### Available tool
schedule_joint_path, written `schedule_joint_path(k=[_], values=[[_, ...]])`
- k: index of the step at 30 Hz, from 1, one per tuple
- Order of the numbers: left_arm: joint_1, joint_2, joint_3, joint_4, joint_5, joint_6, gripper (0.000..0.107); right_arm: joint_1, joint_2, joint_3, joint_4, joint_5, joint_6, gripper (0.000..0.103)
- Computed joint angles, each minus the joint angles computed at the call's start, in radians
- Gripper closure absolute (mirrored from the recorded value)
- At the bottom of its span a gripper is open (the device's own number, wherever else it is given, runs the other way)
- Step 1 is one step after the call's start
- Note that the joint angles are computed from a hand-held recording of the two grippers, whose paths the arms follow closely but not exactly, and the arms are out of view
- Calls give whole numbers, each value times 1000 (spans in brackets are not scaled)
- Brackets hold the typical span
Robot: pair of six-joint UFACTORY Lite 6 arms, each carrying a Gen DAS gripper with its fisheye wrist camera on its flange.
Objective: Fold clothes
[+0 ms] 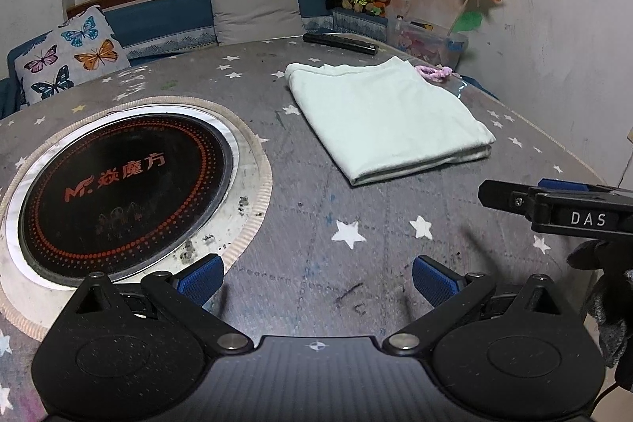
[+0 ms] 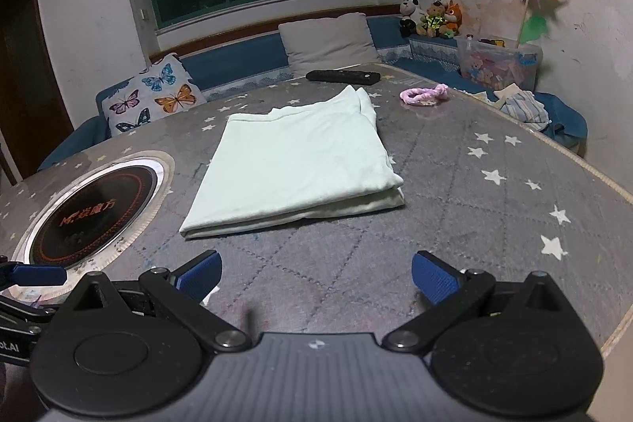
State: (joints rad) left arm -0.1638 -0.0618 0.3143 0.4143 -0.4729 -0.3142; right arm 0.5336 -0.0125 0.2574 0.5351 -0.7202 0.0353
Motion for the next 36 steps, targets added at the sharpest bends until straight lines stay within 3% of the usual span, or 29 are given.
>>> schedule_joint_path(k=[36], values=[[-64,38,2,-109,18,70,4,42,25,12,24,-6,7,0]])
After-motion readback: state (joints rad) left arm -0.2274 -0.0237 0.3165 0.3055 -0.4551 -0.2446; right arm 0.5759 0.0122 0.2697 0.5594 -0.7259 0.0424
